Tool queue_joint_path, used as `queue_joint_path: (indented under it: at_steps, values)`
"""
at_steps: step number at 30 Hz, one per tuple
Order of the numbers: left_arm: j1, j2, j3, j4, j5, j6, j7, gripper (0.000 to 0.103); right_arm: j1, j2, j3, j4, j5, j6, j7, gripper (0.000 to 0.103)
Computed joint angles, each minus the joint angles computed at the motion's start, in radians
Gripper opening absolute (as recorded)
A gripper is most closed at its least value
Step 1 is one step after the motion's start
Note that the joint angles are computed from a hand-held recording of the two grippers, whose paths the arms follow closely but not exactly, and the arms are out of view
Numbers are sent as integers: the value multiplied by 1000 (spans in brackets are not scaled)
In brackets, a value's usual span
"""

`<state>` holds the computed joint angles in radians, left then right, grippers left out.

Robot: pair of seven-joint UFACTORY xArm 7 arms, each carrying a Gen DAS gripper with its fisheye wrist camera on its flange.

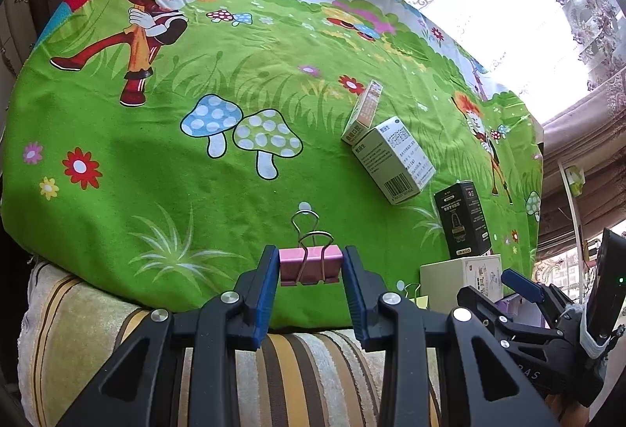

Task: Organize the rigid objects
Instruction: 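Grasp the cream box with red logo with the right gripper while the left holds the clip, then carry the clip and cream box over the purple box and open both grippers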

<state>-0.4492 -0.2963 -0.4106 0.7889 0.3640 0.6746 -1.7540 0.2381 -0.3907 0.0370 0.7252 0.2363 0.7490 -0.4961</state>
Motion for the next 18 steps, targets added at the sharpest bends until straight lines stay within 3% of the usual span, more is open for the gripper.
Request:
queue_joint_path:
  at_steps: [12,18]
  values:
    - [-2,19,5,-3,-1,-32,11,34,-12,32,20,3,-54,-40,49,100]
    - [-7,33,6,7,11,-38,17,34,-11,44,6,1,-24,-54,43,100]
